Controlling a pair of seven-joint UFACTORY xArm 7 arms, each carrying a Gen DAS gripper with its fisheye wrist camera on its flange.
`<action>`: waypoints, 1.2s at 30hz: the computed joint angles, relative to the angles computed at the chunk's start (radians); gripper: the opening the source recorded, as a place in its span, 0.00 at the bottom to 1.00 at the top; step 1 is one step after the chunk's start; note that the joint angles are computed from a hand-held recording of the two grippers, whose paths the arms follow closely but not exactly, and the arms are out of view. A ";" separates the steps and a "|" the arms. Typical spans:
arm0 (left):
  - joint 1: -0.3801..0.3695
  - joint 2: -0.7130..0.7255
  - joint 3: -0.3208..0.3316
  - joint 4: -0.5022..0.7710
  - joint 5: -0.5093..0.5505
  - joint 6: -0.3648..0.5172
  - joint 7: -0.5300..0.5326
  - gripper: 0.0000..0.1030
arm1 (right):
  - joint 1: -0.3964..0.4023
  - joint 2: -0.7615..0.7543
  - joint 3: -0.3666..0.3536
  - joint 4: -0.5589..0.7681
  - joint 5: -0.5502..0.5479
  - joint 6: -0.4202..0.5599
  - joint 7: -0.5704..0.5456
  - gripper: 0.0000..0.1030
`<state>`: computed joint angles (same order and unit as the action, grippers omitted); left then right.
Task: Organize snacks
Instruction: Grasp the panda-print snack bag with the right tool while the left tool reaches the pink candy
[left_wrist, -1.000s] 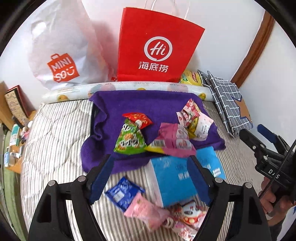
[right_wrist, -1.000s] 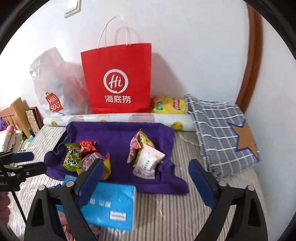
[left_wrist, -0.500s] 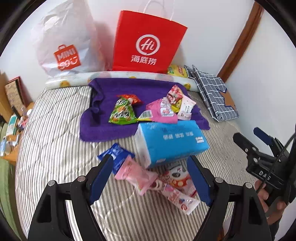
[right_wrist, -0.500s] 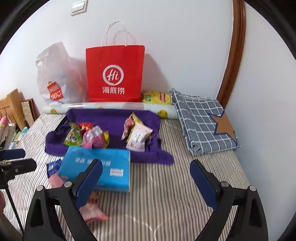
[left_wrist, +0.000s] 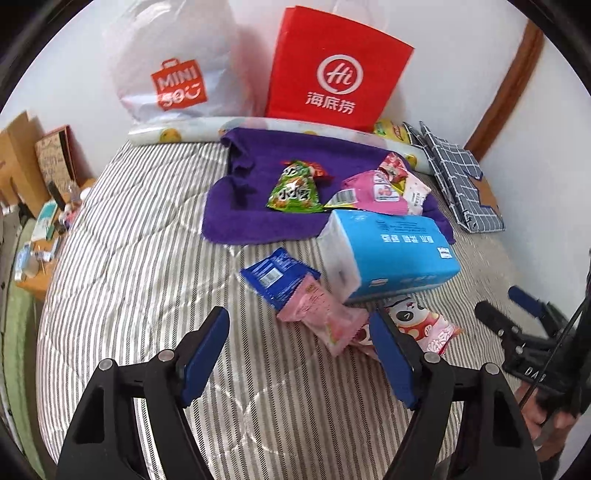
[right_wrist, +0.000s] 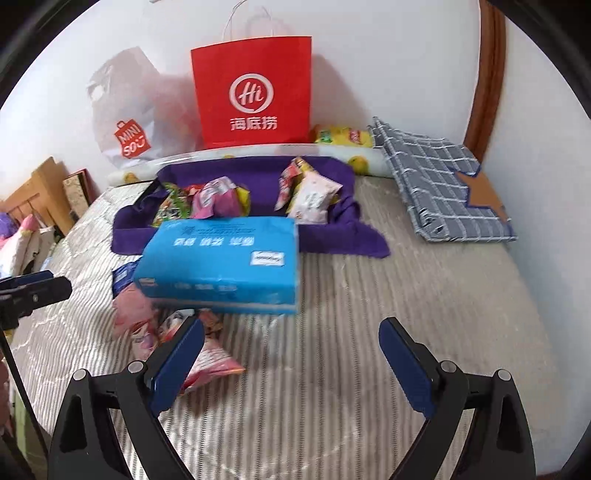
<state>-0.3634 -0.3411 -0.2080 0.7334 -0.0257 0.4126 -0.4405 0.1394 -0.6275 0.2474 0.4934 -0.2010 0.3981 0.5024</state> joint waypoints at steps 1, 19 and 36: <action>-0.008 -0.003 0.011 -0.005 -0.014 -0.003 0.012 0.75 | 0.019 0.007 -0.013 0.000 0.012 -0.006 -0.013 0.93; 0.016 -0.023 0.023 -0.030 -0.037 0.037 0.041 0.75 | 0.165 0.240 -0.053 0.098 0.121 0.005 -0.212 0.64; 0.006 0.024 0.016 -0.016 -0.033 0.038 0.026 0.74 | 0.168 0.264 -0.073 0.064 0.141 -0.118 -0.232 0.44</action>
<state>-0.3572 -0.3170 -0.1925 0.7179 -0.0588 0.4504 -0.4148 0.3073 -0.3636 0.1748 0.5572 -0.0603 0.2802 0.2707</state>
